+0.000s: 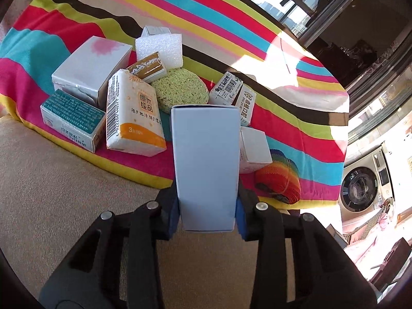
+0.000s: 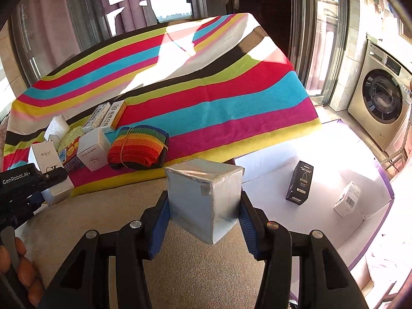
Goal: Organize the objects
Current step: 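Carry both boxes to the storage box and open the right tool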
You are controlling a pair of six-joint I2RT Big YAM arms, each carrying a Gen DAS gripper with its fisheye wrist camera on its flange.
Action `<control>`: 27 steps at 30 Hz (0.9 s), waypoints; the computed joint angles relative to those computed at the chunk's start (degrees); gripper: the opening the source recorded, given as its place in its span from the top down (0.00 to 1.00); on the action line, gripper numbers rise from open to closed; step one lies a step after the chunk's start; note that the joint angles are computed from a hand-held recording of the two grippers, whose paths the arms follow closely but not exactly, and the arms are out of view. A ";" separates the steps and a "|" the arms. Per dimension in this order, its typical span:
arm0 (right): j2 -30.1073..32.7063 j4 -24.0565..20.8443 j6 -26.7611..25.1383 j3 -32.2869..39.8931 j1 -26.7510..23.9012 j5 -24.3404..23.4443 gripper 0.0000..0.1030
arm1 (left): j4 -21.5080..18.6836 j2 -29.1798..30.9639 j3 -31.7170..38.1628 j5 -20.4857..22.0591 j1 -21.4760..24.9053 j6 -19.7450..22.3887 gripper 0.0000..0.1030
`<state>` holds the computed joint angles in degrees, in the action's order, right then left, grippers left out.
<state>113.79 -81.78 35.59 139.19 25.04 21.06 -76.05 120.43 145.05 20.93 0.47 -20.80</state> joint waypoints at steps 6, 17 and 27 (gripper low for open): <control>-1.61 -1.99 2.59 -2.48 -0.48 3.45 0.50 | 4.56 -4.03 -6.46 7.86 -1.66 2.69 0.62; -7.39 -3.30 12.06 -12.05 -2.50 8.08 0.50 | -0.41 -3.52 -5.46 20.38 -7.43 11.88 0.62; -12.25 -2.17 23.65 -19.68 -3.92 8.85 0.49 | -5.52 -2.34 -3.10 25.25 -9.40 18.14 0.62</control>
